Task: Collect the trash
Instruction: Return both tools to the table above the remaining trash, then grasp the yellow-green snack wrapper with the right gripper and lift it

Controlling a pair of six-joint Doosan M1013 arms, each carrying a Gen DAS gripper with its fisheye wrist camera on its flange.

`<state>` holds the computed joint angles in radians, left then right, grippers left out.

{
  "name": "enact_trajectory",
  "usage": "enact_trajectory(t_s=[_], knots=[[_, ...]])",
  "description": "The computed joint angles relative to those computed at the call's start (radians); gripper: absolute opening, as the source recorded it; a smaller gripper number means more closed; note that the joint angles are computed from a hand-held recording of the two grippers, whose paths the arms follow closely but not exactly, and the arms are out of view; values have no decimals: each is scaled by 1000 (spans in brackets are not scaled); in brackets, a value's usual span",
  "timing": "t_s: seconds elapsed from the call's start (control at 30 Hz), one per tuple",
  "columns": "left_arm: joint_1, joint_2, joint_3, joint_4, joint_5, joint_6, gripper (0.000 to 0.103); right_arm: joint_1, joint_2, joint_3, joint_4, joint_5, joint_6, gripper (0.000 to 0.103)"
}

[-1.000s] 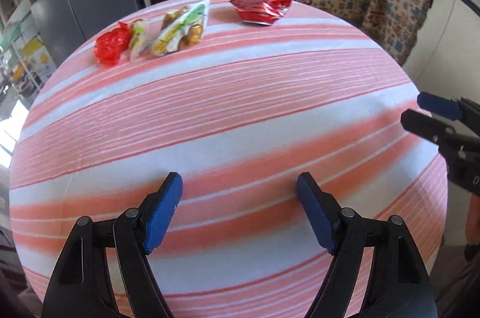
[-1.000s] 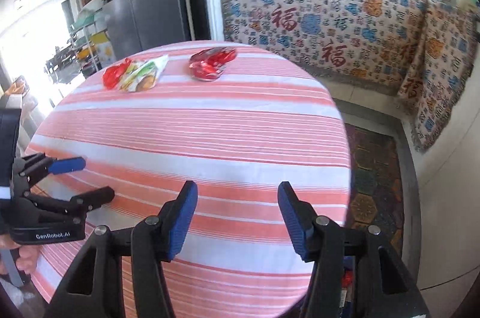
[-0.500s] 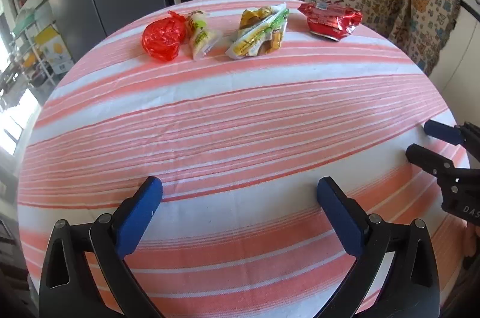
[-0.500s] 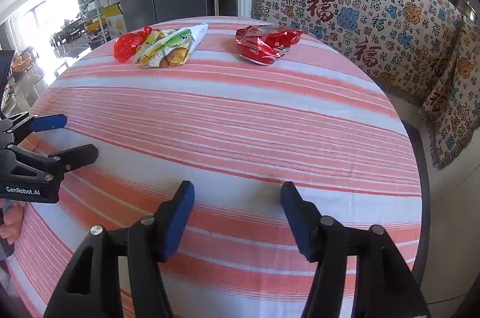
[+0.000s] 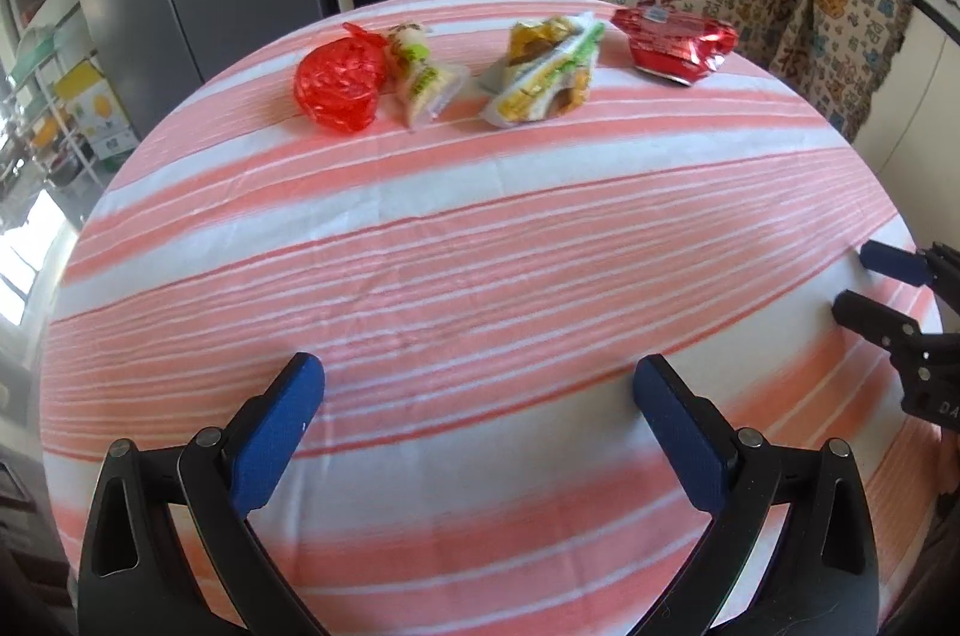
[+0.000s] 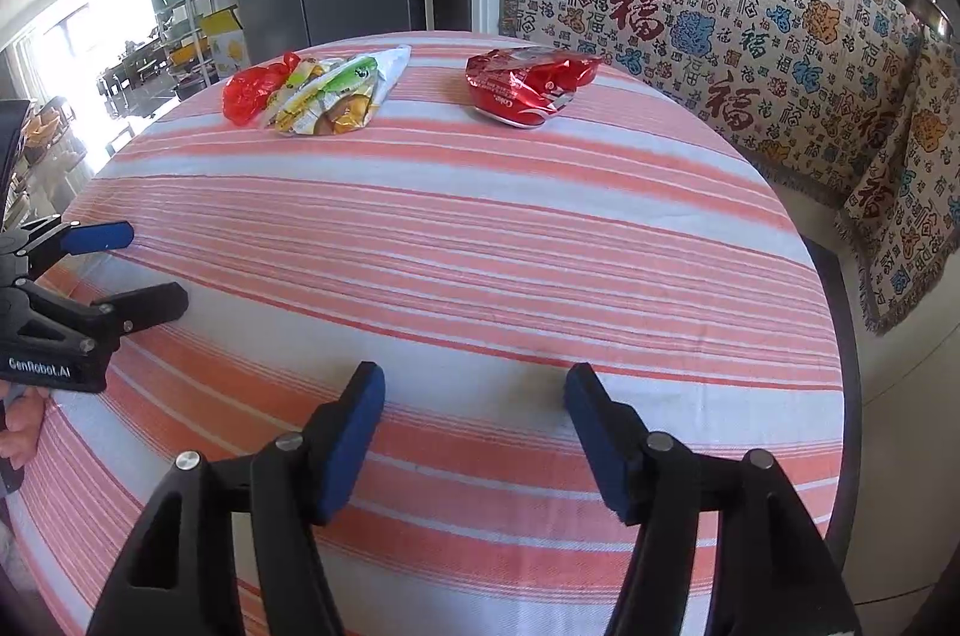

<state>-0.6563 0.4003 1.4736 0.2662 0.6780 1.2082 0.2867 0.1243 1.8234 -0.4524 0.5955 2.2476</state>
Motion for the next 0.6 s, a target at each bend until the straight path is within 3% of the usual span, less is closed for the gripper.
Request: enact_trajectory(t_s=[0.13,0.23,0.3,0.4,0.53,0.6], knots=[[44,30,-50,5,17,-45,101,1,1,-1,0,2,3,64],[80,45,-85,-79,-10,-20,91,1,1,-1,-1,2,3,64],[96,58,-117,-127,-22,6,90,1,1,-2,0,2,3,65],[101,86,-172,-104,-33,4,90,1,1,-2,2,1,1,65],[105,145,-263,-90,15,5,89,1,1,-1,2,1,2,65],[110,166,-290,-102,30,2,84,0,1,-2,3,0,2,65]])
